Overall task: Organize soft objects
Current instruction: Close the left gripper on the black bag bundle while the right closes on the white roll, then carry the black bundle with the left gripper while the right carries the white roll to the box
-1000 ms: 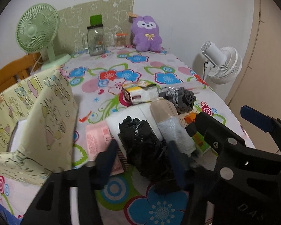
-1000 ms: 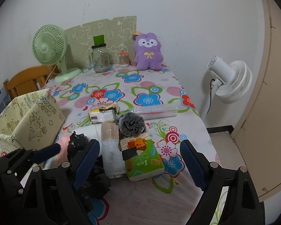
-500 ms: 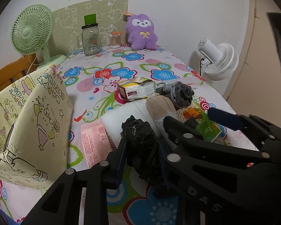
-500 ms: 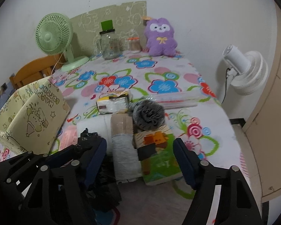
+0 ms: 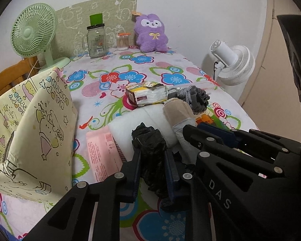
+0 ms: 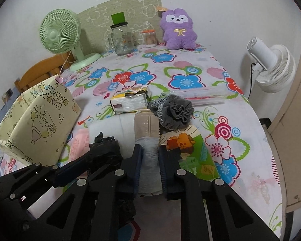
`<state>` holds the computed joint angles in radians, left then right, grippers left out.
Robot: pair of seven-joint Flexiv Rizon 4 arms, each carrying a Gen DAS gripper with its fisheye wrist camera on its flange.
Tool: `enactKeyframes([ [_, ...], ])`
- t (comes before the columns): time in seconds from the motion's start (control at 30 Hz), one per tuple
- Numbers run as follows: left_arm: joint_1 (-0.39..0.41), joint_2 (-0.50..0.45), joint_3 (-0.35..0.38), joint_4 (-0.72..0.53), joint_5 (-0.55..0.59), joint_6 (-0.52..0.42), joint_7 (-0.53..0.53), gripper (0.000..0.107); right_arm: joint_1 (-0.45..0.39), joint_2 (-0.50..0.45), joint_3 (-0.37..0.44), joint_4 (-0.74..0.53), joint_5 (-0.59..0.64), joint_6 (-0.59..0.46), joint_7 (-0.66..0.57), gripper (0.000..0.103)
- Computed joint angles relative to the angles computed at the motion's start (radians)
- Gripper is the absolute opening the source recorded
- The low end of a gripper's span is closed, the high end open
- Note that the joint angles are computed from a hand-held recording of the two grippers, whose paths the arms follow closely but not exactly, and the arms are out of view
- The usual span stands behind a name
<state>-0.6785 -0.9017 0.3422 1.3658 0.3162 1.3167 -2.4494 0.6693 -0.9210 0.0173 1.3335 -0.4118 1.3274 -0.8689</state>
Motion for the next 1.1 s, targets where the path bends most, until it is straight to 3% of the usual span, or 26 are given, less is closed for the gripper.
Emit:
enactKeyframes([
  [0.73,-0.064,0.091,0.077,0.054,0.062,0.084,-0.029,0.015,0.104,0.133,-0.171,0.135,-0.127,0.085,0.183,0.017],
  [1.1,-0.107,0.159,0.130,0.069,0.157,0.047,-0.086,0.015,0.132,0.190,-0.211,0.152,-0.241,0.074,0.273,0.017],
])
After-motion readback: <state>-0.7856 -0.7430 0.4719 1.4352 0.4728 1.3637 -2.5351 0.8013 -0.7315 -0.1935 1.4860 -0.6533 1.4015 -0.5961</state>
